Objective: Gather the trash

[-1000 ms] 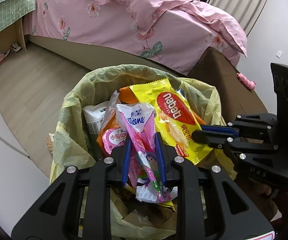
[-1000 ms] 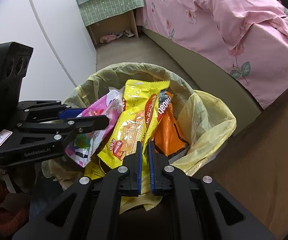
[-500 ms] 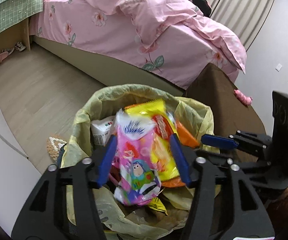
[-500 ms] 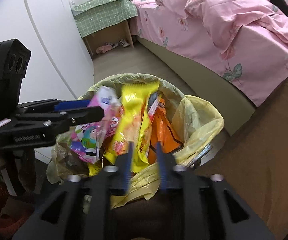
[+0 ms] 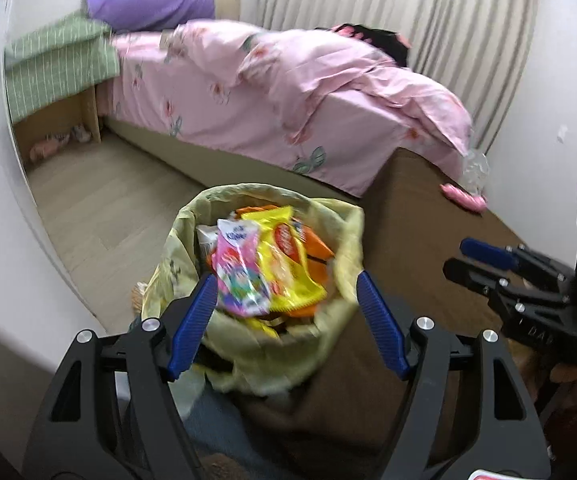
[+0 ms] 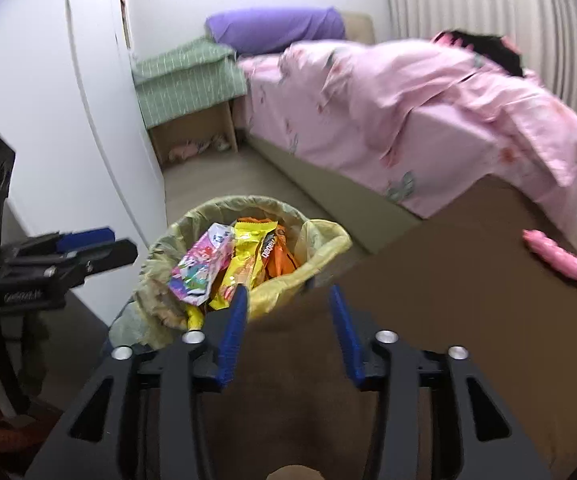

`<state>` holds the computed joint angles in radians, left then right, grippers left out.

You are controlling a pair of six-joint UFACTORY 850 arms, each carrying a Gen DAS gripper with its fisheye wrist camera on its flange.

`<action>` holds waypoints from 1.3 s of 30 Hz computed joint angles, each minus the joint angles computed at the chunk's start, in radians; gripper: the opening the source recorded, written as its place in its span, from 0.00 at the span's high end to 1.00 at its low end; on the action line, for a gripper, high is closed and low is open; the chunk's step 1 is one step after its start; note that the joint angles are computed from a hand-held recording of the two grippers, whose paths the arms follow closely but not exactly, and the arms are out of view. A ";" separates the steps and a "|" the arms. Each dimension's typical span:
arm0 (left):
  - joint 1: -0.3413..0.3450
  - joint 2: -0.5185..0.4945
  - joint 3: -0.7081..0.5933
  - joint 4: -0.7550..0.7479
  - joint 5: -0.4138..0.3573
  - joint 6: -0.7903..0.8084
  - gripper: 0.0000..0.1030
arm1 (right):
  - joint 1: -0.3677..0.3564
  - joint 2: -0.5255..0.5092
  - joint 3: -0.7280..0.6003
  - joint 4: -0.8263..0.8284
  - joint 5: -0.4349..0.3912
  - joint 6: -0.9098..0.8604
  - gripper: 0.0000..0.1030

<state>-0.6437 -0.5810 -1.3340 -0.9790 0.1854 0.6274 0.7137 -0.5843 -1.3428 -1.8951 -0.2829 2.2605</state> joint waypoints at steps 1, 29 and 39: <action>-0.025 0.023 0.029 -0.055 0.038 0.062 0.34 | 0.020 0.037 0.050 0.028 -0.039 -0.002 0.55; -0.155 0.132 0.142 -0.478 0.262 0.416 0.34 | 0.141 0.163 0.221 0.106 -0.218 0.072 0.55; -0.154 0.125 0.137 -0.497 0.259 0.445 0.34 | 0.137 0.158 0.221 0.086 -0.209 0.108 0.55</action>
<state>-0.7979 -0.4563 -1.1973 -1.4762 0.4439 1.0728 0.8502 -0.4267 -1.1216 -1.8091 -0.4914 2.3685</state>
